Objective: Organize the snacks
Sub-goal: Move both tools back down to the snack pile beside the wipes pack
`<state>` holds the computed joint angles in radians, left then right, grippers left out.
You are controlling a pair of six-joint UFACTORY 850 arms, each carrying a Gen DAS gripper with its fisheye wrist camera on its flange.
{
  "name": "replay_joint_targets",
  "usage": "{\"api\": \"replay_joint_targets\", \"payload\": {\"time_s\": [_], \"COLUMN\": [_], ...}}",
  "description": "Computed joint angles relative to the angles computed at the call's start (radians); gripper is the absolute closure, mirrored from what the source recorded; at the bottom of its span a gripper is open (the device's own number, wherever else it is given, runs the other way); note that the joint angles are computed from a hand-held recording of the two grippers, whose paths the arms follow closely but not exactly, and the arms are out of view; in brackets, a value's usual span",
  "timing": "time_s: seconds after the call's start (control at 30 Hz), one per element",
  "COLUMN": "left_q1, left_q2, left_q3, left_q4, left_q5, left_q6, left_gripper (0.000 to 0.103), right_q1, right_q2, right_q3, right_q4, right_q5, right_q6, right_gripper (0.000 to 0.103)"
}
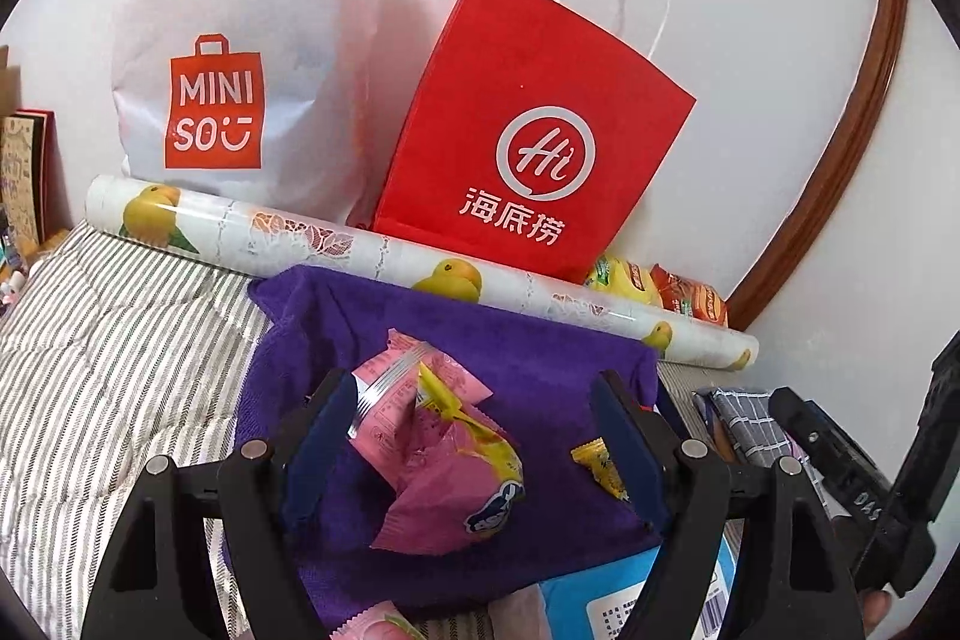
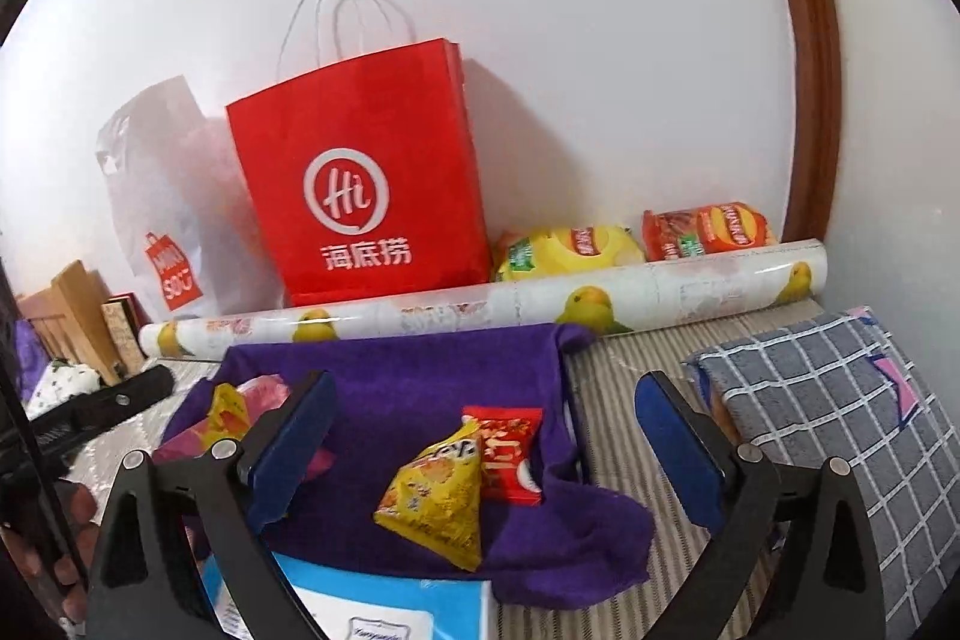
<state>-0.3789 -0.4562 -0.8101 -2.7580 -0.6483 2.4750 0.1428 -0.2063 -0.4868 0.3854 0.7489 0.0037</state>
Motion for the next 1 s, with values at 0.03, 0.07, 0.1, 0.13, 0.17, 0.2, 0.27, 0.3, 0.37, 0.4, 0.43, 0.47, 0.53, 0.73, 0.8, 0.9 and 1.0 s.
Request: {"api": "replay_joint_targets", "payload": {"time_s": [0.03, 0.07, 0.1, 0.13, 0.17, 0.2, 0.27, 0.3, 0.37, 0.4, 0.43, 0.47, 0.53, 0.73, 0.8, 0.9, 1.0], "left_q1": [0.0, -0.002, -0.005, -0.01, -0.016, -0.019, -0.024, -0.024, -0.018, -0.014, -0.013, -0.011, -0.011, -0.008, -0.01, -0.002, 0.015], "left_q2": [0.0, 0.001, 0.002, 0.003, 0.005, 0.007, 0.012, 0.014, 0.017, 0.018, 0.02, 0.023, 0.03, 0.06, 0.057, 0.047, 0.044], "left_q3": [-0.001, -0.001, -0.002, -0.003, -0.001, 0.0, 0.004, 0.006, 0.009, 0.01, 0.012, 0.015, 0.02, 0.044, 0.04, 0.024, 0.023], "left_q4": [-0.003, -0.021, -0.04, -0.068, -0.103, -0.122, -0.148, -0.148, -0.103, -0.07, -0.058, -0.048, -0.038, -0.057, -0.073, -0.043, 0.022], "left_q5": [0.004, 0.013, 0.021, 0.028, 0.033, 0.035, 0.035, 0.033, 0.023, 0.016, 0.011, 0.004, 0.002, -0.03, -0.019, 0.009, -0.003], "left_q6": [-0.001, 0.012, 0.028, 0.055, 0.091, 0.11, 0.139, 0.141, 0.105, 0.081, 0.071, 0.059, 0.056, 0.072, 0.084, 0.041, -0.036], "left_gripper": [0.025, 0.025, 0.025, 0.025, 0.025, 0.025, 0.025, 0.025, 0.025, 0.025, 0.025, 0.025, 0.025, 0.024, 0.024, 0.024, 0.024], "right_q1": [0.006, 0.011, 0.01, 0.008, 0.005, 0.006, 0.009, 0.009, 0.02, 0.028, 0.034, 0.04, 0.042, 0.077, 0.108, 0.162, 0.212], "right_q2": [-0.005, -0.009, -0.011, -0.014, -0.017, -0.02, -0.024, -0.024, -0.024, -0.022, -0.019, -0.014, 0.0, 0.065, 0.096, 0.148, 0.206], "right_q3": [-0.003, -0.009, -0.013, -0.021, -0.027, -0.033, -0.033, -0.03, -0.025, -0.018, -0.012, -0.006, 0.007, 0.029, 0.042, 0.077, 0.128], "right_q4": [0.03, 0.061, 0.07, 0.071, 0.064, 0.071, 0.072, 0.061, 0.083, 0.092, 0.093, 0.092, 0.042, 0.022, 0.089, 0.21, 0.259], "right_q5": [0.004, -0.002, -0.015, -0.042, -0.062, -0.075, -0.074, -0.068, -0.042, -0.018, 0.002, 0.017, 0.034, -0.033, -0.064, -0.067, -0.083], "right_q6": [-0.026, -0.056, -0.072, -0.086, -0.088, -0.096, -0.099, -0.093, -0.106, -0.115, -0.12, -0.117, -0.069, -0.037, -0.095, -0.174, -0.175], "right_gripper": [0.005, 0.005, 0.005, 0.005, 0.005, 0.007, 0.007, 0.007, 0.007, 0.007, 0.007, 0.007, 0.007, 0.007, 0.007, 0.007, 0.007]}}
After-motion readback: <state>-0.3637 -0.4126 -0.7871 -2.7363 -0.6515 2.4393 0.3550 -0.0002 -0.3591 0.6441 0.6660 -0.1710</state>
